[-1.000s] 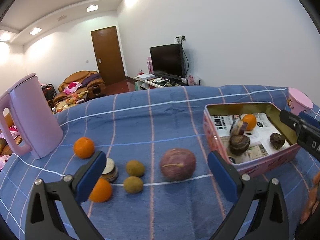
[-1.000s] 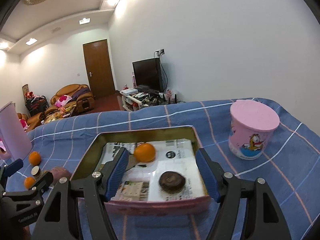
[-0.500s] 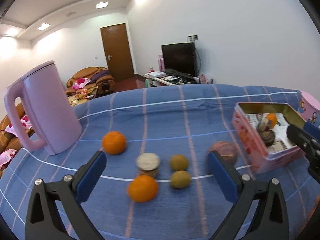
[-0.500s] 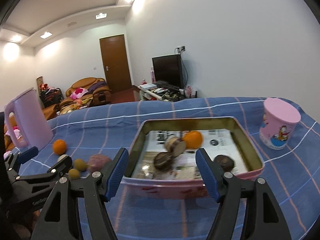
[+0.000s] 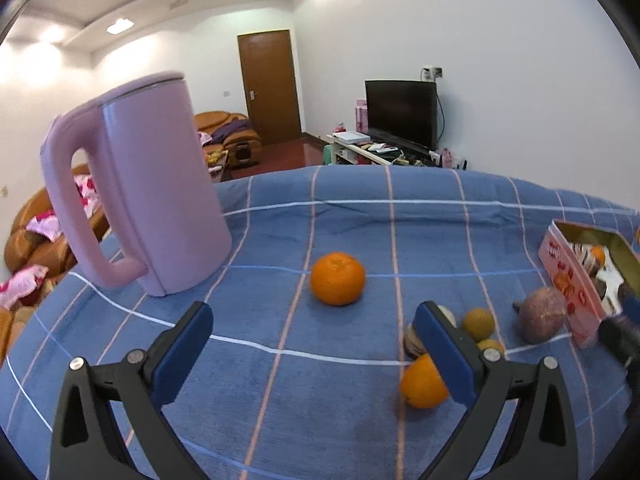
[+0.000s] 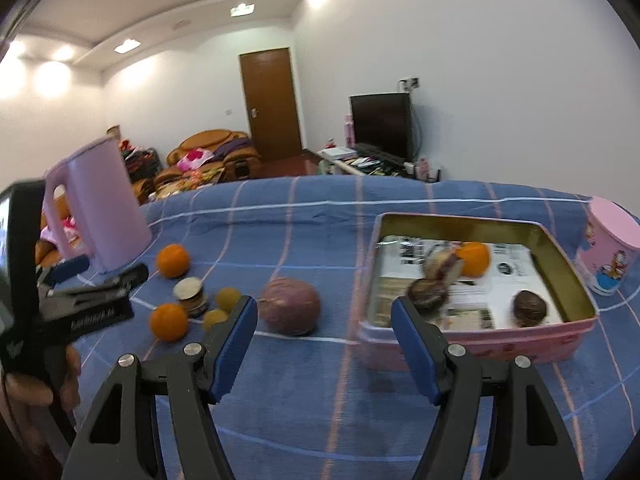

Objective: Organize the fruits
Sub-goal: 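Withdraw both open grippers from the tin back toward the fruits, then grasp a small brown fruit with the right gripper while the left gripper grasps an orange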

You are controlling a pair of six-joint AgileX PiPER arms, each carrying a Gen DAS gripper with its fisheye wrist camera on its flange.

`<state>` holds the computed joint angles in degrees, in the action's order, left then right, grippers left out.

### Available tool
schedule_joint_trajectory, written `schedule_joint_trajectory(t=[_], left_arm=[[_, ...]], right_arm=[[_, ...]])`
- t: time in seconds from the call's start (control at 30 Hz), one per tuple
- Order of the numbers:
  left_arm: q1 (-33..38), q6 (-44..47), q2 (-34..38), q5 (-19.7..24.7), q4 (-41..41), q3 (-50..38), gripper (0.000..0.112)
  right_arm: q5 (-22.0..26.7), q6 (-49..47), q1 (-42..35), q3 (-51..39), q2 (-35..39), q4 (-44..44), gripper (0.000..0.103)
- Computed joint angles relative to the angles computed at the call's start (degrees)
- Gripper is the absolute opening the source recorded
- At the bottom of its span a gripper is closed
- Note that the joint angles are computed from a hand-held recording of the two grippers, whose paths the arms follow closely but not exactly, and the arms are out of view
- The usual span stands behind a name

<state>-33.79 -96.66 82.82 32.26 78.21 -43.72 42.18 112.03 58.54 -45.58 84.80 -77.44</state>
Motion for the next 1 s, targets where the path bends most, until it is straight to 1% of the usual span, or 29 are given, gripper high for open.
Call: schedule_joint_trajectory(t=[0.07, 0.13, 0.2, 0.23, 0.27, 0.3, 0.37, 0.43, 0.6, 0.7, 0.73, 0.83, 0.93, 1.0], left_arm=[[0.77, 0.34, -0.24, -0.63, -0.27, 0.08, 0.103], [0.76, 1.00, 0.08, 0.31, -0.39, -0.25, 0.103], [0.65, 1.60, 0.36, 1.37, -0.35, -0.51, 0.103], [1.04, 2.26, 0.35, 1.31, -0.79, -0.66, 0.103], [1.33, 2.74, 0.28, 1.27, -1.24, -0.71, 0.103], [1.87, 2.96, 0.06, 0.92, -1.54, -0.64, 0.103], [3.13, 3.62, -0.42, -0.04, -2.51, -0.61, 0.103], [4.42, 4.07, -1.20, -1.68, -3.21, -0.34, 0.103], [5.07, 4.02, -2.45, -2.93, -2.62, 0.19, 0.101], [5.39, 5.19, -2.71, -4.34, -3.00, 0.14, 0.093], [5.37, 6.36, -2.64, -4.60, -4.04, -0.12, 0.090], [5.50, 9.04, -2.06, -5.19, -6.42, -0.70, 0.090], [5.38, 9.06, -2.10, -5.53, -6.27, -0.68, 0.090], [5.97, 10.27, -2.25, -6.91, -7.34, -0.60, 0.090]], right_arm=[[-1.08, -1.89, 0.13, -1.79, 1.65, 0.93, 0.071], [-3.85, -3.07, -0.29, -2.64, 2.39, 0.94, 0.070], [-8.46, -6.92, -1.14, -4.71, 4.16, 3.08, 0.061], [-10.19, -9.92, -1.70, -6.04, 5.26, 5.35, 0.051], [-12.04, -15.20, -2.56, -8.27, 7.08, 9.88, 0.044], [-13.24, -19.27, -3.27, -9.92, 8.45, 13.66, 0.042], [-15.19, -23.75, -4.56, -12.33, 10.58, 18.67, 0.041], [-15.36, -25.04, -4.98, -14.01, 12.09, 20.29, 0.041], [-15.20, -34.94, -7.30, -19.45, 16.30, 30.43, 0.041], [-15.61, -39.19, -8.65, -21.79, 18.00, 34.87, 0.041], [-15.43, -39.85, -8.80, -22.52, 18.58, 35.53, 0.040], [-15.82, -43.49, -9.41, -24.02, 19.76, 39.34, 0.031], [-17.05, -45.13, -10.11, -23.37, 19.36, 41.51, 0.030], [-17.96, -45.23, -10.34, -22.32, 18.61, 41.73, 0.030]])
